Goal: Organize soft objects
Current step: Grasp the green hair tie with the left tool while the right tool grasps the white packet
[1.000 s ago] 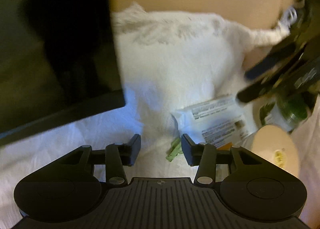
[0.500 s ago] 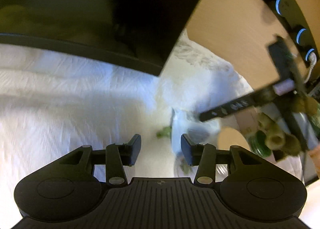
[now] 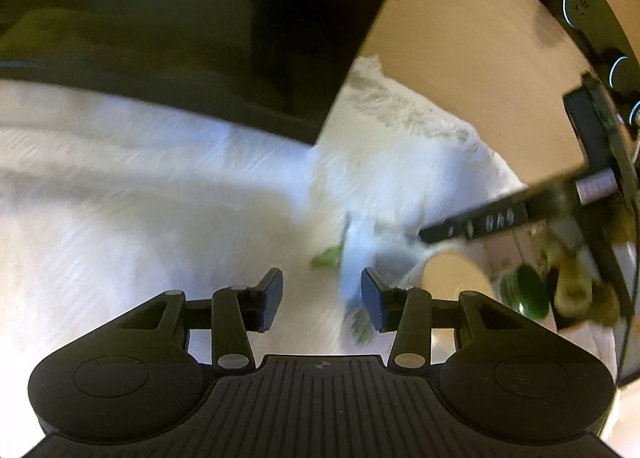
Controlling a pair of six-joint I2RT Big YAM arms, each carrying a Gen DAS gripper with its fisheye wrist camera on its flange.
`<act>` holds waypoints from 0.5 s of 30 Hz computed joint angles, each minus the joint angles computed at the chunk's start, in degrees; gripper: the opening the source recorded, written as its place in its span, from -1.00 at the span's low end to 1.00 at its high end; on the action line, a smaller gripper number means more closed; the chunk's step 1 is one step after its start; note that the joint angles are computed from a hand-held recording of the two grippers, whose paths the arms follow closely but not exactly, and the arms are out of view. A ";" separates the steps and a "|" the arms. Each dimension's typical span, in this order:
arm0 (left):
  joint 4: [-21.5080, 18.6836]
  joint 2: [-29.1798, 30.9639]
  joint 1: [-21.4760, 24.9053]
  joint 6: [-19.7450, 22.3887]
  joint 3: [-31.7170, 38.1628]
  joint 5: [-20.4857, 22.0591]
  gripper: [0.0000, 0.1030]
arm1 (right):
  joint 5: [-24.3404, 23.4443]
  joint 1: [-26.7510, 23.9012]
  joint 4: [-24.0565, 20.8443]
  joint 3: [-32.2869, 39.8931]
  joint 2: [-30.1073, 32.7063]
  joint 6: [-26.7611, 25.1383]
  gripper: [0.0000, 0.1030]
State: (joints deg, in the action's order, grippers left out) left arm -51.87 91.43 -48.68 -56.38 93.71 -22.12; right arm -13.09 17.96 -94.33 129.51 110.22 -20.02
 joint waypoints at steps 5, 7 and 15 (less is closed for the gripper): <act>0.81 5.09 0.67 4.12 5.40 0.56 -0.10 | -0.58 -0.36 3.62 -6.14 -4.14 0.23 -0.19; 0.95 5.73 1.13 5.38 6.17 1.45 -0.10 | 1.39 -0.46 6.28 -8.27 -6.09 -3.34 -0.19; 4.22 3.67 2.46 2.85 2.31 2.16 -0.11 | 1.39 -1.43 5.77 -10.99 -9.59 -32.14 -0.11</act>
